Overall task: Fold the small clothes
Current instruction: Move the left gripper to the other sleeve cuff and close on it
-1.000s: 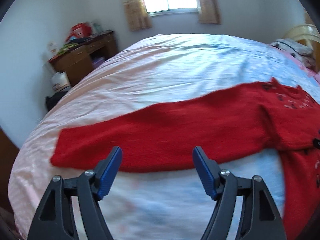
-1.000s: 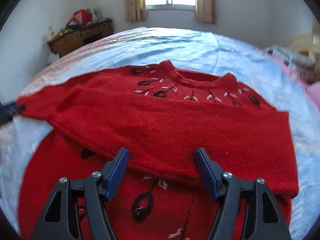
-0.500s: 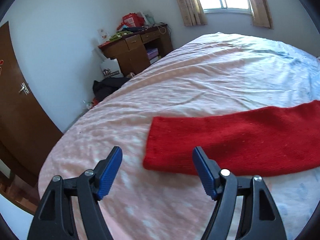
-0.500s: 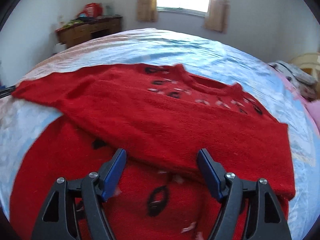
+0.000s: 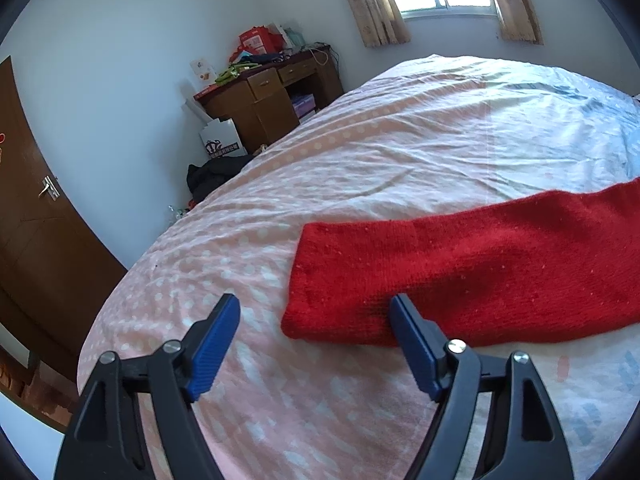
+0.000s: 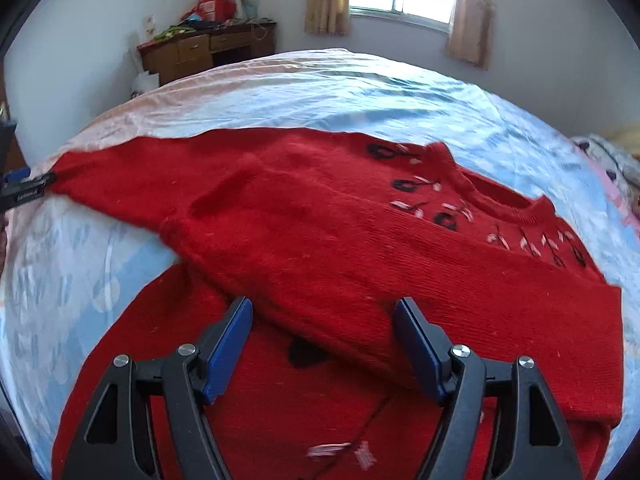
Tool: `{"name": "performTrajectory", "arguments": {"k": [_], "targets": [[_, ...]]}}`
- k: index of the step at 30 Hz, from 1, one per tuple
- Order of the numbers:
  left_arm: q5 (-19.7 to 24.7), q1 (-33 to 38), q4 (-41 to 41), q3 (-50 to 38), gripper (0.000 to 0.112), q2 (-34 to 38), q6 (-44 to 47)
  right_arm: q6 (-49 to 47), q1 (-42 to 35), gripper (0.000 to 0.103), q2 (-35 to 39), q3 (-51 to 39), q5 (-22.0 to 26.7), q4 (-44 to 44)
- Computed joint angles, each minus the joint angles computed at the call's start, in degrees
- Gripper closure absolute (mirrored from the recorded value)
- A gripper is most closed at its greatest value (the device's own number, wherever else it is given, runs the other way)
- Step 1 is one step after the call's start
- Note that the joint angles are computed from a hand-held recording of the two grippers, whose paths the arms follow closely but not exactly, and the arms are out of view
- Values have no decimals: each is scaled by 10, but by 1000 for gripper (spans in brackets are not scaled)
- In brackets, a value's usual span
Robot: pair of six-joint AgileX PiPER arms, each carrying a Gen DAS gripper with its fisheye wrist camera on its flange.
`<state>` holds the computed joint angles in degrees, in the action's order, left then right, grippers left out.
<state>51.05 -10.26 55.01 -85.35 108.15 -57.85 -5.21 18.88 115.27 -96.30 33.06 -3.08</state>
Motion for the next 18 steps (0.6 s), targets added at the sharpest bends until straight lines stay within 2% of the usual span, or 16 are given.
{"name": "performTrajectory", "arguments": {"k": [9,15,17,18], "targets": [[-13,14,-40,-10,32,7,29,35,6,29,-7,23,-25,-40],[-85,80,-185,-4,32,-14,91,67,14,29,-13,37,-41,-81],[-114,102,-250,0,35,-19,138,81,18,29,-14,41,-44,-99],[-125,109,-273,2,42,-21,157,86,19,29,-14,42,-46,-105]]}}
